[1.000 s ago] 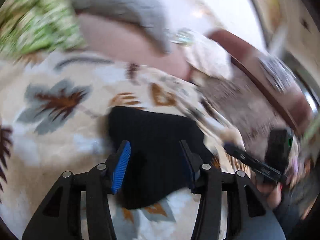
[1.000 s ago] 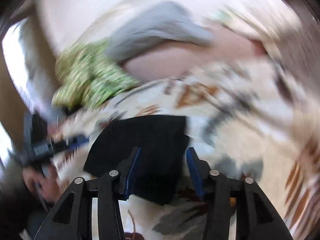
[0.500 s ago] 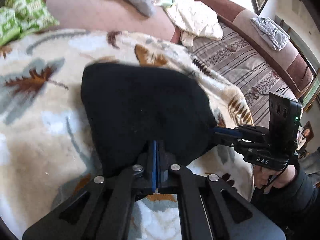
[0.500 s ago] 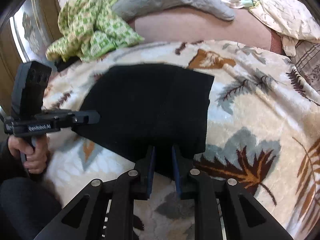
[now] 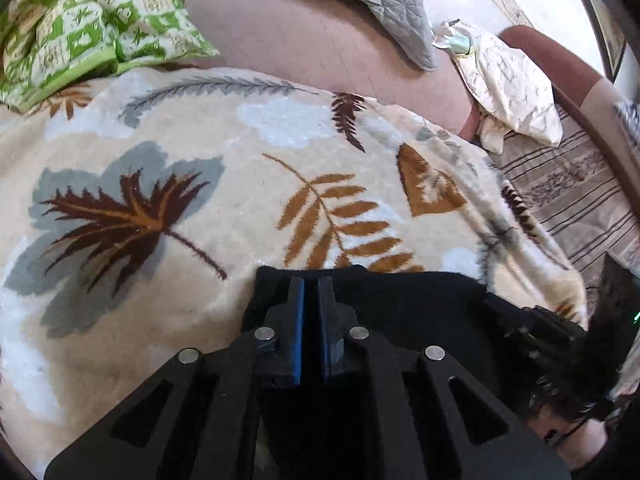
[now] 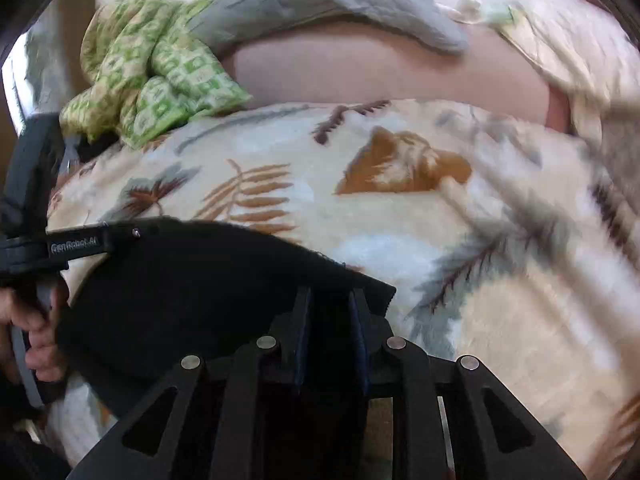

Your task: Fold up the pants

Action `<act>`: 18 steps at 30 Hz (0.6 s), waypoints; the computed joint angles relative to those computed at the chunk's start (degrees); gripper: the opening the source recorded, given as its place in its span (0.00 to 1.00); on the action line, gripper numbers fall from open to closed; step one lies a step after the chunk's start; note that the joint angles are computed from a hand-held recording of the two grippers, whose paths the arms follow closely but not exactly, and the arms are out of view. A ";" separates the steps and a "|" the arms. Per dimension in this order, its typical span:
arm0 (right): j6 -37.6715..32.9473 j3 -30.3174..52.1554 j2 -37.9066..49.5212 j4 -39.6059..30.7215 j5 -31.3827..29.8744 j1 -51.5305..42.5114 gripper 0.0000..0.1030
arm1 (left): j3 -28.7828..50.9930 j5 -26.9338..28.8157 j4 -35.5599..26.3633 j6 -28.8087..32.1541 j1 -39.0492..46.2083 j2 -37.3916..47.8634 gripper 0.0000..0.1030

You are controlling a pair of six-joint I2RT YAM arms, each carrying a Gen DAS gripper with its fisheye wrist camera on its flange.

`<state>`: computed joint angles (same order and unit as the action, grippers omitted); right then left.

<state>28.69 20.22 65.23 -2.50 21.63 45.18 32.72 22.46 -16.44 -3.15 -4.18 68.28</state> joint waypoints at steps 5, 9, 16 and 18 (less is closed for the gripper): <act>1.67 0.44 0.04 -0.46 -1.39 -0.98 0.18 | -0.70 3.20 1.83 0.12 2.16 1.19 0.07; 4.95 0.73 -7.01 -6.93 5.11 4.80 0.20 | 1.47 5.61 -4.29 1.91 4.26 -2.09 0.07; 11.03 5.85 -9.53 -20.87 18.51 22.85 0.22 | 0.91 7.55 -17.86 4.96 -1.06 -18.22 0.42; 14.17 5.72 -4.97 -21.36 12.79 21.60 0.23 | -0.84 -1.87 -16.24 4.61 -9.28 -15.49 0.41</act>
<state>42.86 25.94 60.26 -23.86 34.42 66.78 31.88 20.59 -32.68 1.46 -13.47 52.79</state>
